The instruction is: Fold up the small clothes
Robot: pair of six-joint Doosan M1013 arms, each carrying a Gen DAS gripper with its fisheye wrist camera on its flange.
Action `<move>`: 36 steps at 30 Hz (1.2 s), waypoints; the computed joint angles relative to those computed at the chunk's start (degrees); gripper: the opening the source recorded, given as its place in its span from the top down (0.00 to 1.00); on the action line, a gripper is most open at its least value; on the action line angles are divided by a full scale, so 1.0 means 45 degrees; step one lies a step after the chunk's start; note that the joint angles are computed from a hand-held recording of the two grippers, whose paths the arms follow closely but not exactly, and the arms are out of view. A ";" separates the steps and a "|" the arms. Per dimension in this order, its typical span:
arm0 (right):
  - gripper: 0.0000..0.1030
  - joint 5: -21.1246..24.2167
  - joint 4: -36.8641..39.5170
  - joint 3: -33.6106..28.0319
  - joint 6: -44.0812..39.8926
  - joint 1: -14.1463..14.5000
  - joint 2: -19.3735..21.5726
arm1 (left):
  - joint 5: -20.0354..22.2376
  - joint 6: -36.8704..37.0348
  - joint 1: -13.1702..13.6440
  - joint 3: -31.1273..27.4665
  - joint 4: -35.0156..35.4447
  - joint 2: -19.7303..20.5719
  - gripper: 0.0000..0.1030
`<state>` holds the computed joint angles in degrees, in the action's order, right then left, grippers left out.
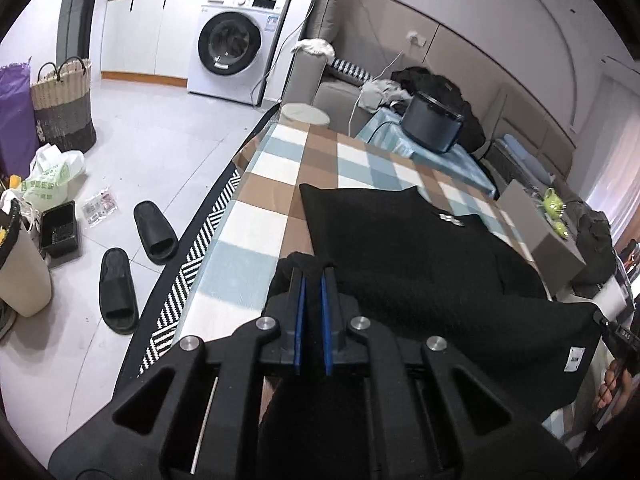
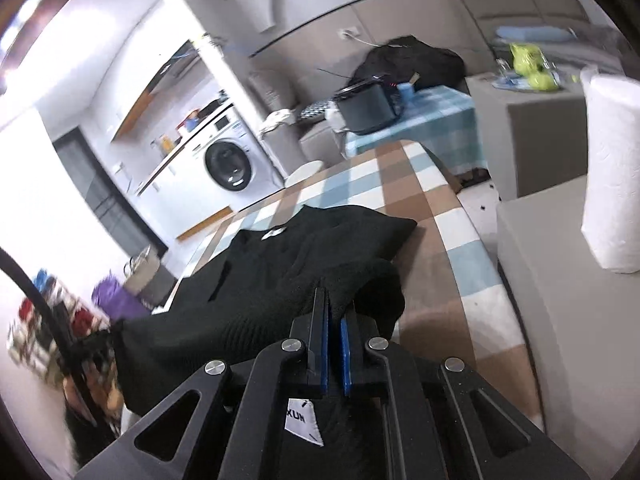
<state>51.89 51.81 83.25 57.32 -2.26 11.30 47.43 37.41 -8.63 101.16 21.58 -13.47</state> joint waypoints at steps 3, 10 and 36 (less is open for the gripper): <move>0.95 -0.0047 -0.0995 -0.0454 0.1294 0.0282 0.0457 | 0.0171 0.0500 0.0358 -0.0265 -0.0497 0.0669 0.95; 0.78 0.0663 -0.3389 -0.1252 0.4096 0.0664 0.1239 | 0.0869 0.0792 0.0730 -0.0340 -0.1257 0.1520 0.72; 0.59 0.1654 -0.3300 -0.1344 0.2536 0.1184 0.1591 | 0.1129 0.2040 -0.0588 -0.0428 -0.0646 0.2107 0.73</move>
